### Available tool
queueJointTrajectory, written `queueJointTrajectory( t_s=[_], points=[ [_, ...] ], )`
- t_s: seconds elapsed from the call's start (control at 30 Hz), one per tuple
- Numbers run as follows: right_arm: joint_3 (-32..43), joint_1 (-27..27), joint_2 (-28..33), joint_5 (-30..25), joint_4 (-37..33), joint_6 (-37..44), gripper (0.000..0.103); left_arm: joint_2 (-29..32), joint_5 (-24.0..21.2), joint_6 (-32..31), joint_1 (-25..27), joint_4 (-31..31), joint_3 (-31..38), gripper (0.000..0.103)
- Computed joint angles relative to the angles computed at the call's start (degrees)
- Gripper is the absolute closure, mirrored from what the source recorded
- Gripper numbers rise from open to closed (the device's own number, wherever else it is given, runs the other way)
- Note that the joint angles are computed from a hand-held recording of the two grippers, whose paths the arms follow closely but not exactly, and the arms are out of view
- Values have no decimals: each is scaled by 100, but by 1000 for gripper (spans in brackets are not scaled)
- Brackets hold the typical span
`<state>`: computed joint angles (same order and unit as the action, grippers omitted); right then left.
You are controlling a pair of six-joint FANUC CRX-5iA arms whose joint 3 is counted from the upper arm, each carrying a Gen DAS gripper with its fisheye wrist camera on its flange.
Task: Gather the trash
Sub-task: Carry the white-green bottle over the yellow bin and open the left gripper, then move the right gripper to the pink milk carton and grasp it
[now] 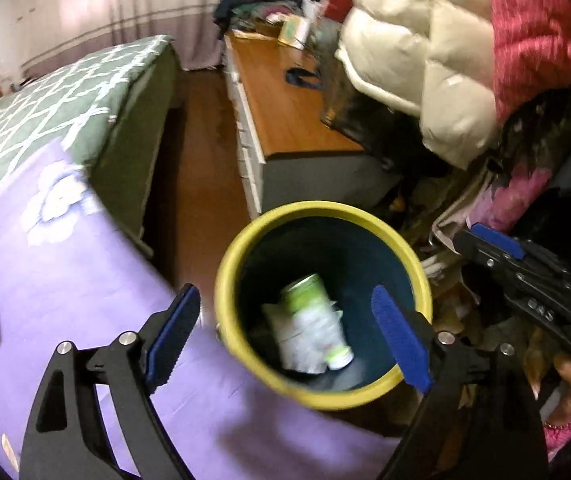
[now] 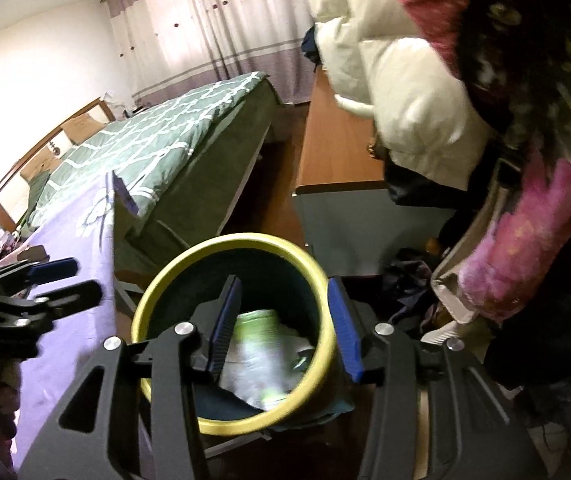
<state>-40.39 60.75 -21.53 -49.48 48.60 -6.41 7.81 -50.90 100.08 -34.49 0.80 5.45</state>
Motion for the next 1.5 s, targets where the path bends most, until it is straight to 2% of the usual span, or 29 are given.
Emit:
queueJointTrajectory(
  t_s=[0.17,0.33,0.4,0.5,0.63,0.7,0.77,0.83,0.97,1.07,1.13,1.23,1.3,1.37,1.5],
  points=[
    [458,74,494,245,-12,375,60,-1104,163,549,467,-302,-986,15],
    [1121,177,1161,668,3,802,60,-2273,-48,1256,1060,-1033,-1755,14],
    [1492,217,1509,853,-75,1069,60,-2805,-104,1326,1522,-1102,-2135,13],
    [2156,309,2095,1019,-308,1567,60,-3522,-183,1295,2283,-1173,-2629,13],
    [3159,432,2907,1116,-661,2284,60,-4306,-130,564,3610,-748,-3280,13],
    [3655,483,3281,1062,-825,2591,60,-4592,-59,-63,4462,-318,-3617,12],
    [4165,548,3631,958,-1045,2902,60,-4747,81,-615,5179,92,-3912,12],
    [4687,608,4002,833,-1231,3171,60,-4776,173,-873,5557,240,-4062,12],
    [5523,730,4556,603,-1502,3547,60,-4764,326,-961,5983,183,-4239,12],
    [6155,837,4959,470,-1671,3805,60,-4679,310,-847,6040,56,-4251,12],
    [6474,901,5153,438,-1786,3958,60,-4568,286,-493,5860,-262,-4144,12],
    [6924,994,5432,361,-1873,4127,59,-4551,297,-640,6107,-54,-4263,12],
    [7256,1060,5641,262,-1894,4232,54,-4417,235,-414,6068,-255,-4182,12],
    [7604,1115,5872,90,-1861,4297,51,-4341,209,-493,6153,-154,-4206,12],
    [8395,1208,6420,-430,-1725,4342,46,-4172,179,-263,6094,-331,-4124,12]
  ],
)
